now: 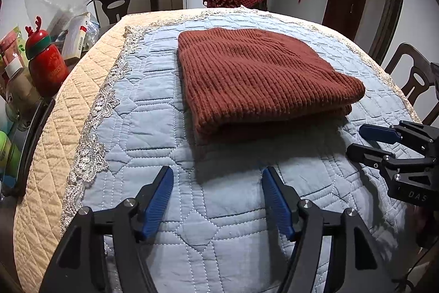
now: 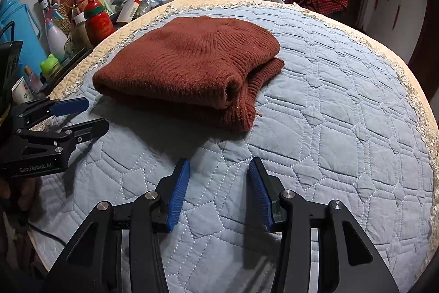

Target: Fold small clothes

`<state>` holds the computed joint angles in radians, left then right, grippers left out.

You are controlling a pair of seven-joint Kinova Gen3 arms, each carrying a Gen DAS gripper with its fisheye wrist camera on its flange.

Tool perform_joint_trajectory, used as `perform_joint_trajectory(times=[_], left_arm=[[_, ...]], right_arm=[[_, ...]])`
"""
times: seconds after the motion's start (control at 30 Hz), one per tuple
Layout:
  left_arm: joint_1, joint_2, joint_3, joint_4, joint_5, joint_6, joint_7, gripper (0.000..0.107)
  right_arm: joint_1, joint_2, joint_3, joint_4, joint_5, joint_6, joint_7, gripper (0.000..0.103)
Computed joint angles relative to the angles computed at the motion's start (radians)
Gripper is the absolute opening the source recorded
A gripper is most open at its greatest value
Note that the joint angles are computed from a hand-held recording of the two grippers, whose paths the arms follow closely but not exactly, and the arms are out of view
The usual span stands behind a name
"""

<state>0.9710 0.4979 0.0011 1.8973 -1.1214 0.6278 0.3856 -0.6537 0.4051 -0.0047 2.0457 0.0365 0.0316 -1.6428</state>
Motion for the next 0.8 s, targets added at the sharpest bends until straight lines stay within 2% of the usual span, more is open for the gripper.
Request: perform_joint_trajectory(times=[0.43, 0.8], left_arm=[[-0.003, 0.006, -0.004, -0.009, 0.021, -0.004, -0.032, 0.079], [-0.002, 0.003, -0.012, -0.003, 0.017, -0.016, -0.029, 0.08]], right_arm=[[0.002, 0.001, -0.003, 0.0, -0.004, 0.0, 0.003, 0.048], [-0.007, 0.0, 0.005, 0.001, -0.005, 0.0, 0.0, 0.048]])
